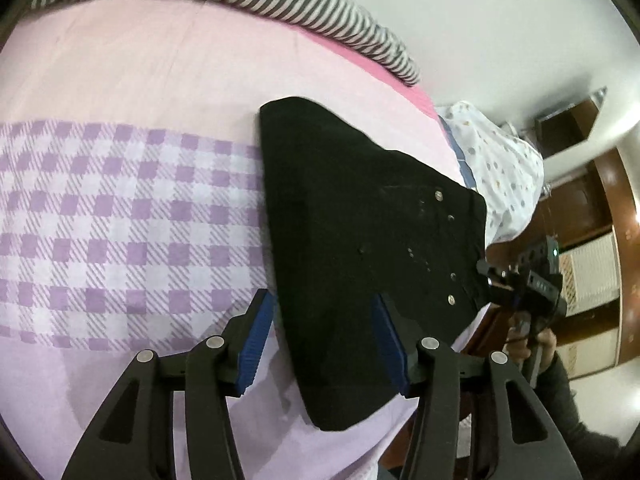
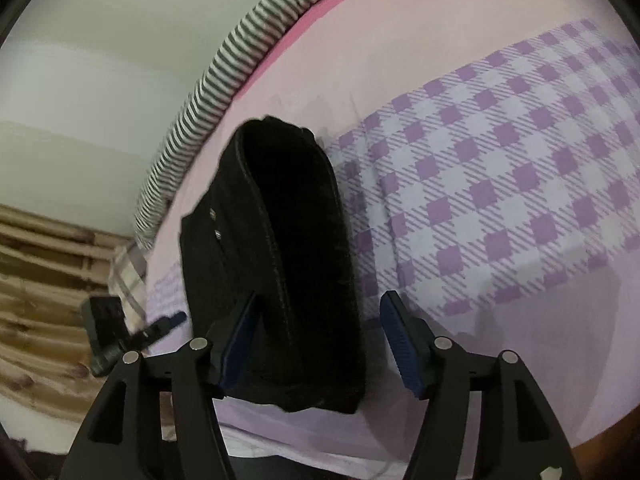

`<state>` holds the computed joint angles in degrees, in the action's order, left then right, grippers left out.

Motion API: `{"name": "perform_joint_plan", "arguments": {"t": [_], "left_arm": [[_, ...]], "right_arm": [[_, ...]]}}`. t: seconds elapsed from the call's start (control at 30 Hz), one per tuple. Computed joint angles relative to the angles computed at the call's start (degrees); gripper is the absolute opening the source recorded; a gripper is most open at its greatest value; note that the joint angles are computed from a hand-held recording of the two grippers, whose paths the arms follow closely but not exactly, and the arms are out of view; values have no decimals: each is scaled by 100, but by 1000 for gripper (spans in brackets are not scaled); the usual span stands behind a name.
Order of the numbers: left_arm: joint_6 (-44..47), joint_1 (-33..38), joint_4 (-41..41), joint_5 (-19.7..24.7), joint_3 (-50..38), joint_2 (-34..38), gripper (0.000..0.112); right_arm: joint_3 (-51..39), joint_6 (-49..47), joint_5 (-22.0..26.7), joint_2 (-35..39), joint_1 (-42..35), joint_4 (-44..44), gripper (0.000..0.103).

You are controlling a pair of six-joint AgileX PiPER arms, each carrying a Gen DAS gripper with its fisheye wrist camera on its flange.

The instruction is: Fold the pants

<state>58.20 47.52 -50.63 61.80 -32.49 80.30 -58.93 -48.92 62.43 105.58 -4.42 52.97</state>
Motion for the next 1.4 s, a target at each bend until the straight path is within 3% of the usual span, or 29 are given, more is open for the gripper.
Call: {"name": "perform_joint_plan", "arguments": {"t": [0.2,0.7,0.77,0.8,0.87,0.9,0.93,1.03,1.17,1.23,1.4], "left_arm": [[-247,-366,77,-295,-77,342,54],[827,-542,-998,-155,-86,917,68],[771,-632,-1035,-258,-57,836,68],[724,-684,-1017,-323,-27,756,68],[556,-818,-960,-544,58,544,61],[334,-975,-811,-826,116,332,45],[248,-1046,-736,-971,148,246,38],[183,-949,-719,-949,180,164,23],[173,-843,-716,-834,239,-39,14],[248,-669,-730,-576,256,-214,10],[223,-205,-458,-133,258,-648,10]], "right_arm": [[-234,-278,163,230,69,2,64],[-1103,-626,591,1071,752,416,68],[-959,-667,515,1065,709,576,57],[-838,-586,340,998,729,582,44],[-590,-580,197,855,651,640,39],[-459,-591,85,742,664,701,36],[-297,-529,-115,539,728,699,34],[-13,-265,-503,101,918,698,31],[236,35,-717,-282,1065,841,29],[328,223,-710,-503,1081,883,28],[286,798,-747,-926,1380,679,28]]}}
